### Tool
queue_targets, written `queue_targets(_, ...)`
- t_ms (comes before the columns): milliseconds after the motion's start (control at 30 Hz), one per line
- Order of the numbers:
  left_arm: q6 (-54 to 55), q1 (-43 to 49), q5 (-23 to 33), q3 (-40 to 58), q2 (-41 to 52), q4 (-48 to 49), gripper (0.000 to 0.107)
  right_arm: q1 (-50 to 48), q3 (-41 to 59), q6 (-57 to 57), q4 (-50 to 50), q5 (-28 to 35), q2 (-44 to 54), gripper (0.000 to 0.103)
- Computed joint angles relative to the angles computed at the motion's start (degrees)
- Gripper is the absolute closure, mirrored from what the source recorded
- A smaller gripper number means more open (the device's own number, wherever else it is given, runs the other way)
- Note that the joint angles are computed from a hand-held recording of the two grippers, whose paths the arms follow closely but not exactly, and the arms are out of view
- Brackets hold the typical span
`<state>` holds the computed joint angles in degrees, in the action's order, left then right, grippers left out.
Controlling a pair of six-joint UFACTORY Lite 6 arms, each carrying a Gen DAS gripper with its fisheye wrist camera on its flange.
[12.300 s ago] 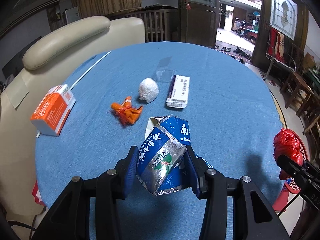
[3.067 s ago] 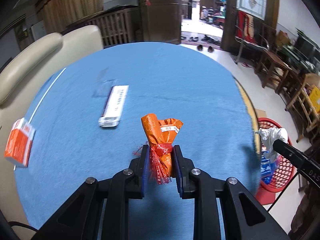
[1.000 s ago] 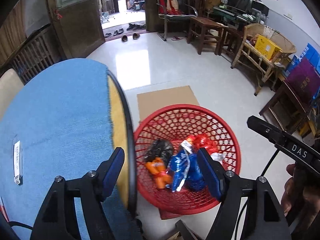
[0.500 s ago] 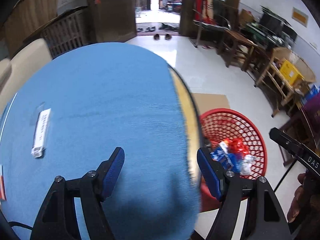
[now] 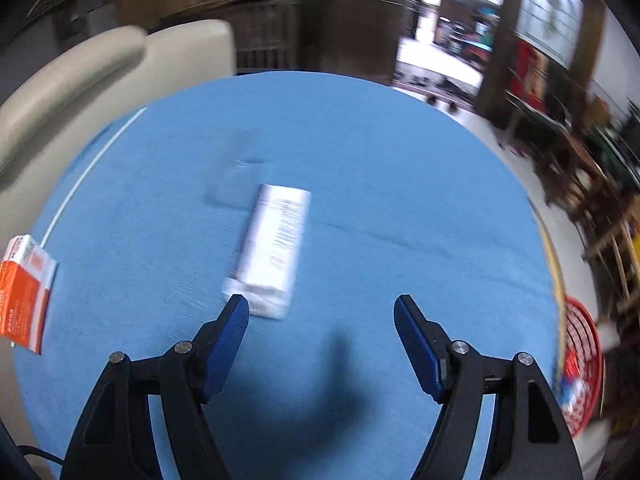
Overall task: Collect trash
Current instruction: 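Grasp the white medicine box with the left tool while the right tool grasps the clear plastic tray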
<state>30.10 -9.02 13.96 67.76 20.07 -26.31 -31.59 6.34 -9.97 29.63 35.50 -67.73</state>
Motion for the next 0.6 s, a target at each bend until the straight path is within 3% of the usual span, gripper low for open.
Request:
queue_targets(300,3.40,3.64,2.90,13.98,14.20,-2.76,0.031,12.92,1.69,18.66,-13.96,-5.25,3.53,0.030)
queue_targets(433,-2.96,2.00,2.39,17.20,17.91,4.53,0.033,15.63,3.05,23.45,-17.95,-7.06,6.83,0.030)
queue_targets(467,-3.66,1.96,2.60,18.19,19.01,5.15,0.041,16.83,3.37,25.42,-19.37,-7.89,8.02,0.030)
queue_targets(500,-2.32,2.40,3.44,19.61,20.50,4.16,0.059,17.99,3.70,27.44,-20.93,-8.50,8.96,0.030)
queue_targets(600,4.23,3.96,3.48,17.56,19.29,-1.72,0.060,22.51,5.28,35.28,-27.13,-11.27,13.44,0.030)
